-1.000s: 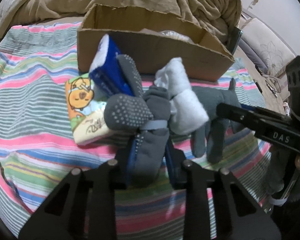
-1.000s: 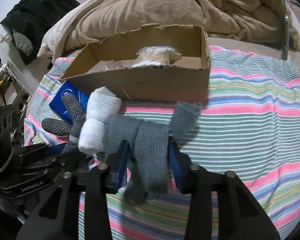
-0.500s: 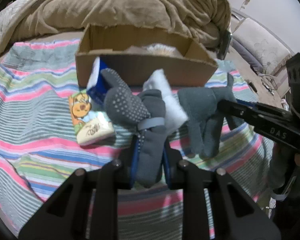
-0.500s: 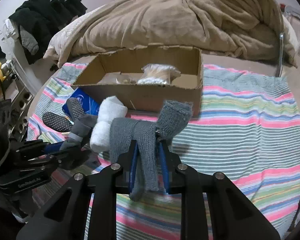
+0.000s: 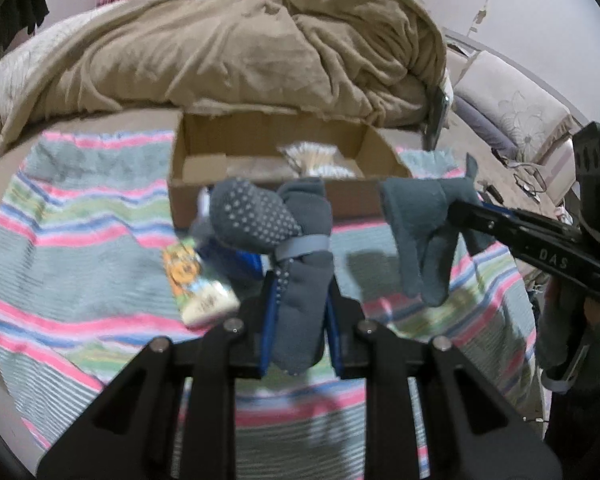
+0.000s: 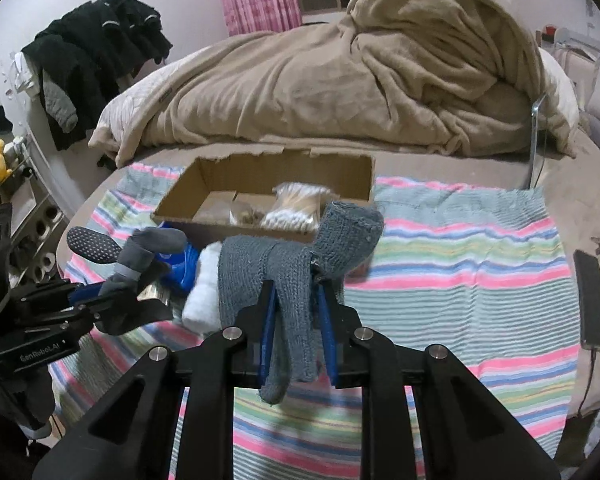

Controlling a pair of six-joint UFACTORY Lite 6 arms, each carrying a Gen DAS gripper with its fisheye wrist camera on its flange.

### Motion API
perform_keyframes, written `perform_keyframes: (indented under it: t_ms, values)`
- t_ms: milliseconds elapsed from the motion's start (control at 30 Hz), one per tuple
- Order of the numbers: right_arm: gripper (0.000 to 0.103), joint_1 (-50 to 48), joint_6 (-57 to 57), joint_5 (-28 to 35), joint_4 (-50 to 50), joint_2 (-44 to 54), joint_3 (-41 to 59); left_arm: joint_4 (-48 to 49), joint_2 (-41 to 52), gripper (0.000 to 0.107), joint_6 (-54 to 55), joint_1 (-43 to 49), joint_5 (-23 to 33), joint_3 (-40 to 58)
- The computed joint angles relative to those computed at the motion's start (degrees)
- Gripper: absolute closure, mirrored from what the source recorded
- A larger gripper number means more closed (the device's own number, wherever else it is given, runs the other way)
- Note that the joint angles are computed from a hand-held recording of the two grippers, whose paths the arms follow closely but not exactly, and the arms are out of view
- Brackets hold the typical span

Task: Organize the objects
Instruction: 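Carry glove and sock into the box and open both grippers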

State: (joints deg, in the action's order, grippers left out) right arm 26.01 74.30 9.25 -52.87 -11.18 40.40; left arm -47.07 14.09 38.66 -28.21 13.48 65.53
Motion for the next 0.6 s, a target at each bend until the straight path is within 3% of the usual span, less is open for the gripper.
perform_keyframes:
  t_ms: [267,600]
  values:
    - [0.081,-3.44,-14.08,-0.09,11.41,1.67,6.19,3.29,2.18,0.085,-1.34,2.93,1.45,6.73]
    - [0.081,-6.1,-20.62,0.92,14.25,7.11,15.03,6.3,8.2,0.085,-0.62,4.38,3.16,17.18]
